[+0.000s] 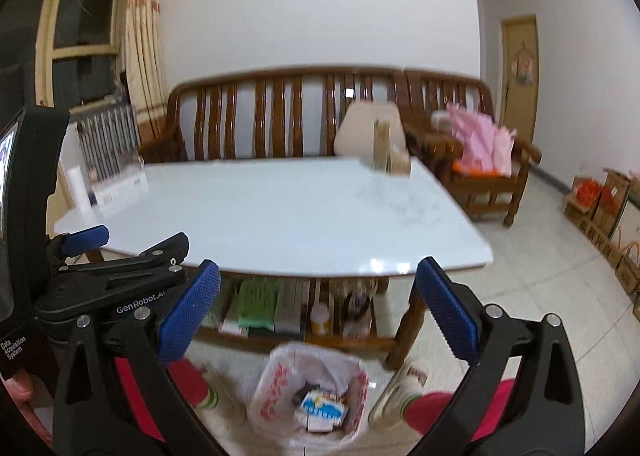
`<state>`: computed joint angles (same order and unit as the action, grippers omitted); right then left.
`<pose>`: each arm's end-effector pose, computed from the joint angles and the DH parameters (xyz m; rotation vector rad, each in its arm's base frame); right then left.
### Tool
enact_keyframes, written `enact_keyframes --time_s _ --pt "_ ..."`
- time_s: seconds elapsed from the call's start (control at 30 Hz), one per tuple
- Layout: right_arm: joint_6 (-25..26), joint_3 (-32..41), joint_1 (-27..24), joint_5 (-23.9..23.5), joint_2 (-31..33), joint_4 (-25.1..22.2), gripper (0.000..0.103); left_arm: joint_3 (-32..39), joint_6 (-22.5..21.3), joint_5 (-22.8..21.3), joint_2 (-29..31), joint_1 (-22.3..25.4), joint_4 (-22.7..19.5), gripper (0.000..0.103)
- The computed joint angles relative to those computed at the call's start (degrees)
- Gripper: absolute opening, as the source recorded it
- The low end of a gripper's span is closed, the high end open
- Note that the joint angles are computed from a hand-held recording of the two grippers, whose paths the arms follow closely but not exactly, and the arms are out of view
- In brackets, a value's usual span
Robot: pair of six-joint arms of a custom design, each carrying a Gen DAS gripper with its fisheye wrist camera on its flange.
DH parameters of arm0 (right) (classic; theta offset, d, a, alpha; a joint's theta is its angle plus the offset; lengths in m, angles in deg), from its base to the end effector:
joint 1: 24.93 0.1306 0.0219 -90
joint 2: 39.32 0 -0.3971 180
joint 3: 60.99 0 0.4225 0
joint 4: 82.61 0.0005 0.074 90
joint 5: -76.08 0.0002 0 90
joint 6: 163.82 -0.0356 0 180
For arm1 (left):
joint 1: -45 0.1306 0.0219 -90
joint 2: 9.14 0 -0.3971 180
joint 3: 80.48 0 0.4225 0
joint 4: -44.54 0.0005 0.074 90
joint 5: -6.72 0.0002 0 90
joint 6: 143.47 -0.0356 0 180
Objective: Collect trash
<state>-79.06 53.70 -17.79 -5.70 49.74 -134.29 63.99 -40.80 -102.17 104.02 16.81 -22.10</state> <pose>0.4912 0.0559 0.6623 0.0571 2.0196 -0.0083 0.5576 -0.2864 0.6528 0.1067 2.1476 -0.0526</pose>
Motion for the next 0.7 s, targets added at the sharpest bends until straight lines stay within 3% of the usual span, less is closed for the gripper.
enact_keyframes --time_s 0.33,0.53,0.7 --pt "2.51 0.22 1.90 5.05 -2.90 4.86 0.096 -2.21 0.19 0.61 -4.46 -0.10 4.33 0.095" --pt "3.32 0.26 2.28 5.74 -3.58 5.71 0.096 -1.66 0.25 3.23 -4.89 0.30 4.05 0.095" --pt "4.26 0.11 2.59 7.09 -3.87 6.35 0.096 -1.51 -0.24 2.40 -5.10 0.01 4.19 0.095"
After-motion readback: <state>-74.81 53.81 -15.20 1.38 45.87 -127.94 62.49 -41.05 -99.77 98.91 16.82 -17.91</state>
